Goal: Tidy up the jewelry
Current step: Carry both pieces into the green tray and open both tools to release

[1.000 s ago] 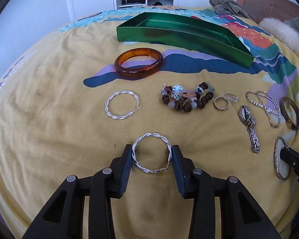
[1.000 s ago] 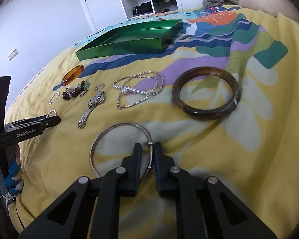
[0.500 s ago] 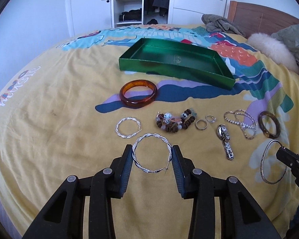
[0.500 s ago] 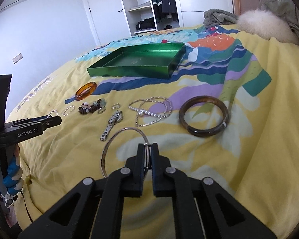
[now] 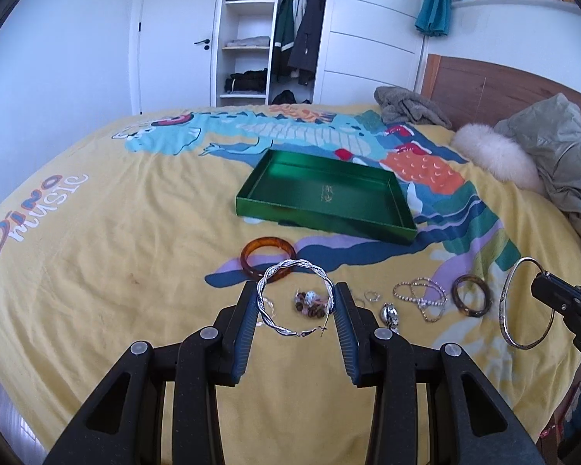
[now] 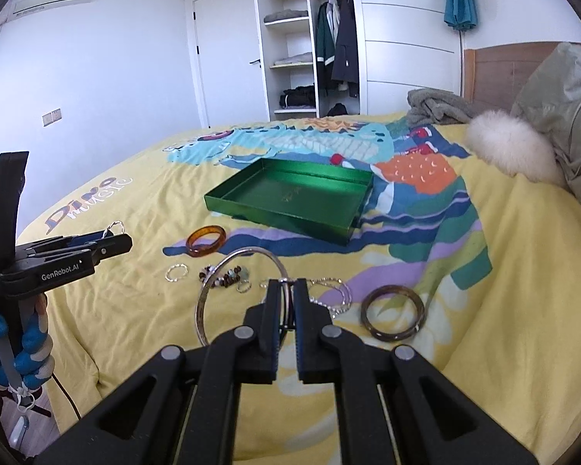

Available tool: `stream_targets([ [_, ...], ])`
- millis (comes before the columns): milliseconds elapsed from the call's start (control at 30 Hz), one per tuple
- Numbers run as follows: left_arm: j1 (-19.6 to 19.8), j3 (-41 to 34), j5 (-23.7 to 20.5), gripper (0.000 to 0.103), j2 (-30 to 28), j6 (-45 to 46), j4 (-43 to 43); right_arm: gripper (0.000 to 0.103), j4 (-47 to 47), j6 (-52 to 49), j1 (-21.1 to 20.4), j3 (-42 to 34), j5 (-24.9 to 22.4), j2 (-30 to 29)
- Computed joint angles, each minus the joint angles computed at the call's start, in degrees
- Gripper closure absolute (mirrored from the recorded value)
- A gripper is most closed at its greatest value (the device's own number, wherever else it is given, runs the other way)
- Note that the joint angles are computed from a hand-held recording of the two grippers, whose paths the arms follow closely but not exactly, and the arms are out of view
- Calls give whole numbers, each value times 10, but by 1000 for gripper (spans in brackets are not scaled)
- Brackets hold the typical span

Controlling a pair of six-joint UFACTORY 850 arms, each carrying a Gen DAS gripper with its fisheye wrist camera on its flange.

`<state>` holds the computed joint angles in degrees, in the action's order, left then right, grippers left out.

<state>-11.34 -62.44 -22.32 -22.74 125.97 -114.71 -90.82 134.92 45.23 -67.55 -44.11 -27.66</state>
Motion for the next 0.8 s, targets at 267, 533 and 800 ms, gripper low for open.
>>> stream_targets([
  [267, 8, -17, -17, 65, 25, 2, -10, 97, 6, -66, 6, -44, -46, 12],
  [533, 0, -97, -4, 64, -4, -47, 23, 97, -11, -119, -22, -98, -72, 15],
  [800, -31, -254, 54, 65, -108, -145, 105, 97, -37, -159, -89, -184, -51, -20],
])
